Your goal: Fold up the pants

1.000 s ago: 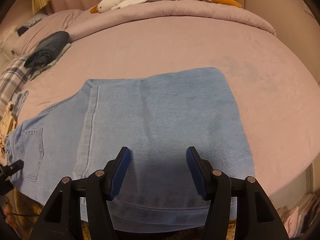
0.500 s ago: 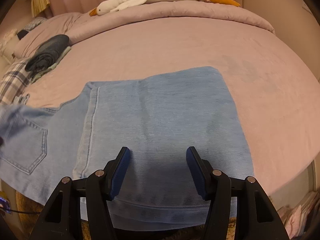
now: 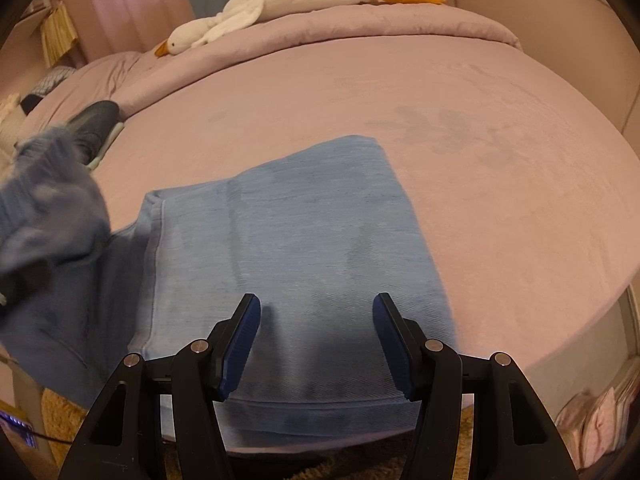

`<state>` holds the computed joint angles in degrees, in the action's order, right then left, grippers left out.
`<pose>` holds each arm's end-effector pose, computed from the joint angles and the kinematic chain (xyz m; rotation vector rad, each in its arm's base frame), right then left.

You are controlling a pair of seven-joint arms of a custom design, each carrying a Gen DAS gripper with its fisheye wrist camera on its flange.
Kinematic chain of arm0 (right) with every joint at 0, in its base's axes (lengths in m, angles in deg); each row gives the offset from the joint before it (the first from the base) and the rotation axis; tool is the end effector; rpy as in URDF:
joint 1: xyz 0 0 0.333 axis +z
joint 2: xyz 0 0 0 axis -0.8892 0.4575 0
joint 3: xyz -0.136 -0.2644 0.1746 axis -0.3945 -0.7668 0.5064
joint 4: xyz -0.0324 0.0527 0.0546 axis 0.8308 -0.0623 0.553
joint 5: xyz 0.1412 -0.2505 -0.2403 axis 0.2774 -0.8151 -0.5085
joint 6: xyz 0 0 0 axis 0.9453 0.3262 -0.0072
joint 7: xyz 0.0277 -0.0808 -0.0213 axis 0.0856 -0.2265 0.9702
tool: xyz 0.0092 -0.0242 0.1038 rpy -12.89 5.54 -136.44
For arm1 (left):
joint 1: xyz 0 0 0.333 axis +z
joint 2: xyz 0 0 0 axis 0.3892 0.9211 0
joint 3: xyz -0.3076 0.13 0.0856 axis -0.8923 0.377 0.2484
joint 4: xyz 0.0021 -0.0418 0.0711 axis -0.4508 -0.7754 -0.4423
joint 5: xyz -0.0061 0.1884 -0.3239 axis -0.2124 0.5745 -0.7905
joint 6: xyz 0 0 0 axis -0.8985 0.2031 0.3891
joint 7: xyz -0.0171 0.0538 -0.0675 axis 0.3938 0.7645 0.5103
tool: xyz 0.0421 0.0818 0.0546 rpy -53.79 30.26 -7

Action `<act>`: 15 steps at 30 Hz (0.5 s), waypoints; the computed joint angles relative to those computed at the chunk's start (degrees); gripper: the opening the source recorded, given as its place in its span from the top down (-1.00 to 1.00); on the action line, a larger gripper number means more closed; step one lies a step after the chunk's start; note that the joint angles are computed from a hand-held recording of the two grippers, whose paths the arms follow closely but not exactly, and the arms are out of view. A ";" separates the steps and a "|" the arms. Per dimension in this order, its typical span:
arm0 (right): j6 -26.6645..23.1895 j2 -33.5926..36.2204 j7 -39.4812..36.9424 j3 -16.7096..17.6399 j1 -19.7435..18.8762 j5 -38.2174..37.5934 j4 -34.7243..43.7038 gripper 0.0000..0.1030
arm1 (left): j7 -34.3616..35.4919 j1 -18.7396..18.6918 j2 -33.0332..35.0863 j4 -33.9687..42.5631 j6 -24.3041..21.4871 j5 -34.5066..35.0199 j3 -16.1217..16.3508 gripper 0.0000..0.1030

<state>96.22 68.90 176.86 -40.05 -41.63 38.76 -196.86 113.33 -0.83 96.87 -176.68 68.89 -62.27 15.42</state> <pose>0.5616 0.2176 0.4526 -1.7798 1.7648 -0.3673 0.5660 -0.3966 0.4812 -2.0824 1.8727 -0.9314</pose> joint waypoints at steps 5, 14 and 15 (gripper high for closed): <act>0.86 -0.84 -1.60 0.63 -1.06 2.32 -1.53 -0.14 | 6.65 0.71 2.65 2.44 -1.70 -3.14 -2.57 -0.17; 2.10 -2.47 -2.61 1.34 -2.72 5.51 -2.98 -0.15 | 7.07 0.01 -2.71 -5.74 7.49 -10.42 0.42 -0.71; 2.40 -2.74 -6.03 3.11 -4.04 9.55 -2.98 -0.25 | 2.67 -2.19 -3.68 -5.93 5.55 -6.37 3.02 -0.72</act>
